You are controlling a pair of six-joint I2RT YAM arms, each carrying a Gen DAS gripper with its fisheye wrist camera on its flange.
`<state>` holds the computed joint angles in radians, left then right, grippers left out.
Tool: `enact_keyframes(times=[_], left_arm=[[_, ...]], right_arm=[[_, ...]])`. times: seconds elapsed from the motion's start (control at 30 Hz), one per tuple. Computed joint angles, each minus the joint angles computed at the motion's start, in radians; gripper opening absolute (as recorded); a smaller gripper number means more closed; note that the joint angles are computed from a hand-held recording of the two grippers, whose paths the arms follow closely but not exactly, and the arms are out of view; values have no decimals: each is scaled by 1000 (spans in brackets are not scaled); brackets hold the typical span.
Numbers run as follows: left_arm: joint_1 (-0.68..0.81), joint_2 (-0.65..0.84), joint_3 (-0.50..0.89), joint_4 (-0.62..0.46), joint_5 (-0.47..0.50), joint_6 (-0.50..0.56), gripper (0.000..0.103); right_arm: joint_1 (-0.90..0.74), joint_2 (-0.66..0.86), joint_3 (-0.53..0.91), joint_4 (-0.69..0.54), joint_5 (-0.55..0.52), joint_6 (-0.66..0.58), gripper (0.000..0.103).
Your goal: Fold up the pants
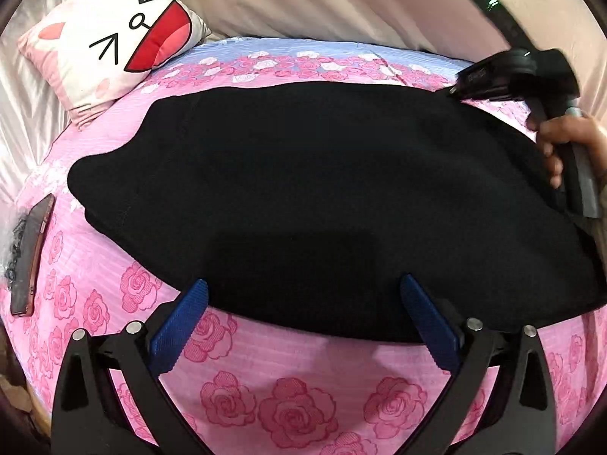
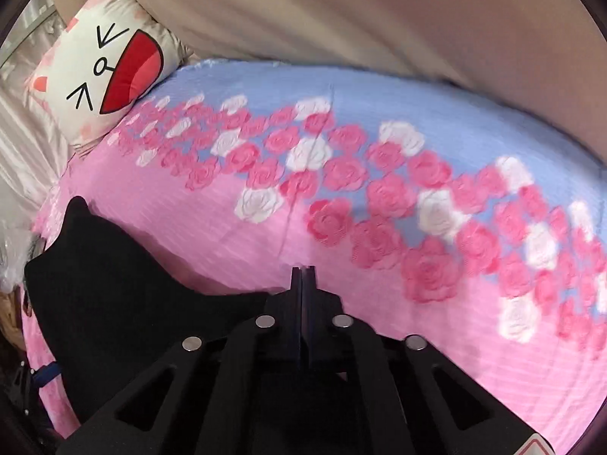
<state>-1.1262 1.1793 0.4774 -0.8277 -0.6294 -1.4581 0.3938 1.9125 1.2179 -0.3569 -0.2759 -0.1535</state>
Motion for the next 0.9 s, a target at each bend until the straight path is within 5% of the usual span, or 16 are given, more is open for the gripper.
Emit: enact_keyframes(times=[0.1, 0.2, 0.3, 0.43, 0.5, 0.57, 0.6, 0.77, 0.83, 0.9], left_arm=[[6, -101, -41, 1, 20, 13, 98], [-35, -152, -14, -97, -21, -66, 98], [-33, -128, 35, -131, -59, -55, 98], [-4, -66, 110, -148, -70, -6, 98], [-38, -34, 130, -170, -85, -48, 98], [-35, 46, 145, -146, -61, -56, 98], [-22, 87, 138, -141, -22, -55, 98], [-80, 153, 137, -180, 1, -172, 98], [-109, 183, 163, -226, 7, -226, 98], [-125, 193, 192, -269, 18, -262, 98]], right_arm=[[-87, -213, -186, 153, -151, 86, 9], [-121, -349, -323, 90, -196, -2, 9], [-108, -278, -406, 105, -109, -56, 3], [-265, -478, -580, 143, -221, -33, 15], [-371, -640, -666, 55, -343, -136, 32], [-412, -677, -732, -23, -267, -275, 37], [-454, -663, -772, 10, -224, -350, 23], [-955, -729, -740, -276, -471, -618, 29], [-1023, -687, -760, -207, -366, -732, 11], [-1190, -540, -681, -264, -413, -877, 11]])
